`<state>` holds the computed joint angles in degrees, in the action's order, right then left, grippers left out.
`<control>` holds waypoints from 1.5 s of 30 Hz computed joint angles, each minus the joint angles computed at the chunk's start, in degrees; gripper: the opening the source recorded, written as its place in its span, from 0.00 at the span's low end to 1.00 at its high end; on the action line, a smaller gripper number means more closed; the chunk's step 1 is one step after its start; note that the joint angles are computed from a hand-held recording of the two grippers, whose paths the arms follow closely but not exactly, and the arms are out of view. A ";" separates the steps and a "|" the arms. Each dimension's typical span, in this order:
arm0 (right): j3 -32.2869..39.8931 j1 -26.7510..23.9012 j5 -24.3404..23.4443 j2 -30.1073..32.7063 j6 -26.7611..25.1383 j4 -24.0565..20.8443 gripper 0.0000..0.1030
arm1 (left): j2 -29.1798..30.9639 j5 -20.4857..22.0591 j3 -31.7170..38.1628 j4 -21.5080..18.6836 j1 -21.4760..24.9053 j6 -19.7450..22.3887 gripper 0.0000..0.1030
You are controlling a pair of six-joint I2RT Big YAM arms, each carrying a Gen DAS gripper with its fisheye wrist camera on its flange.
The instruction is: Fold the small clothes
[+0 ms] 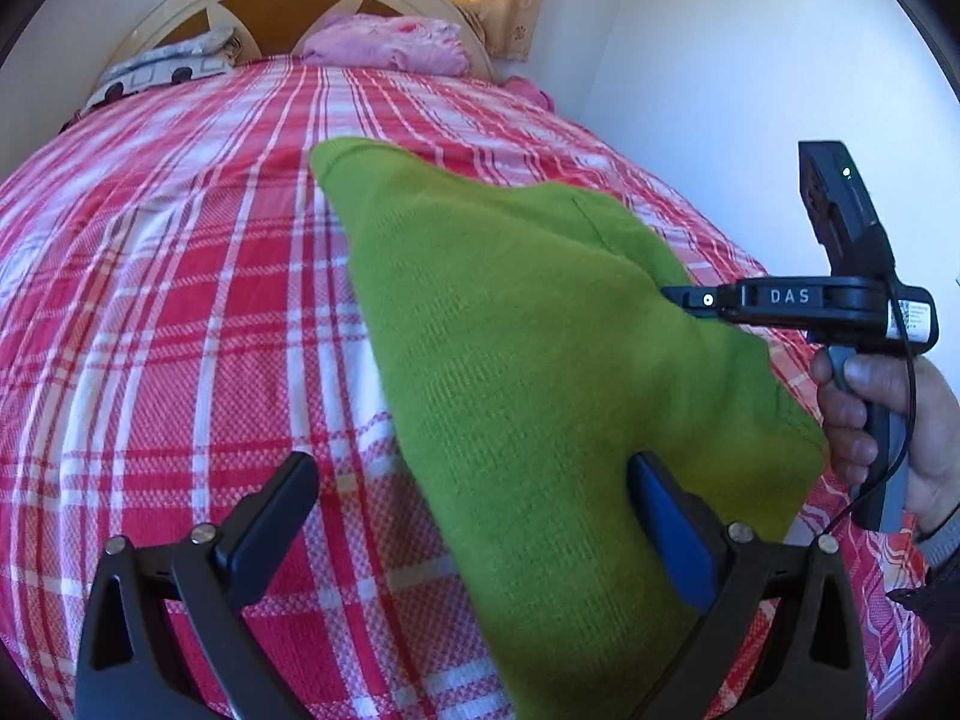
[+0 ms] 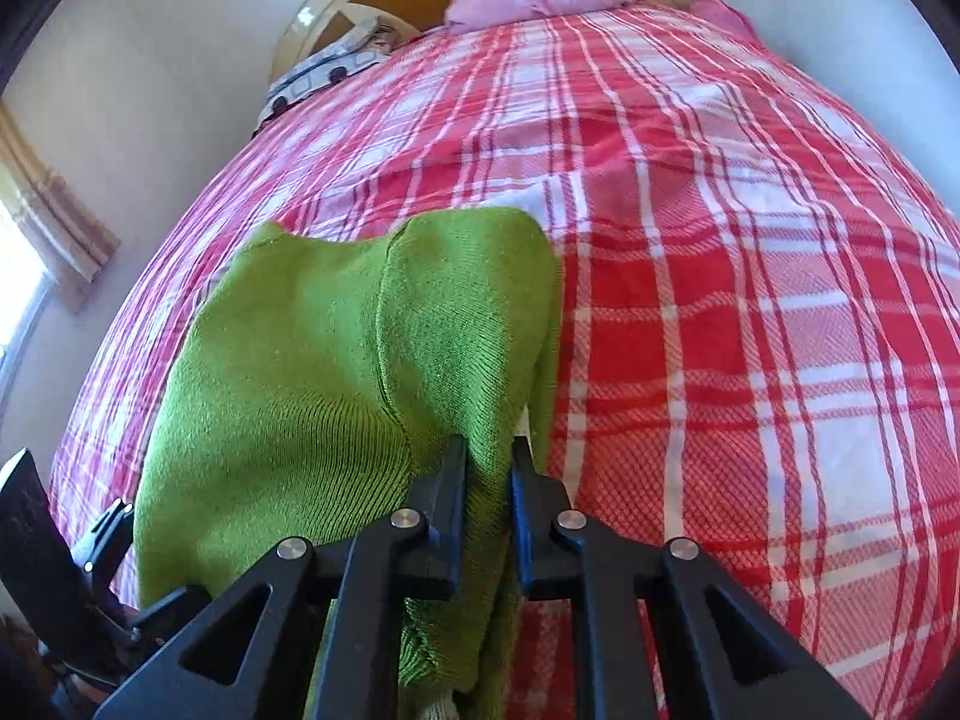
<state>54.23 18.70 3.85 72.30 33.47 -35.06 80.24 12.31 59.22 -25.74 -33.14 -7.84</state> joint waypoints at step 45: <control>-3.43 -11.03 -25.67 5.55 8.23 23.34 0.70 | 1.04 5.18 0.40 -0.44 0.64 -0.07 1.00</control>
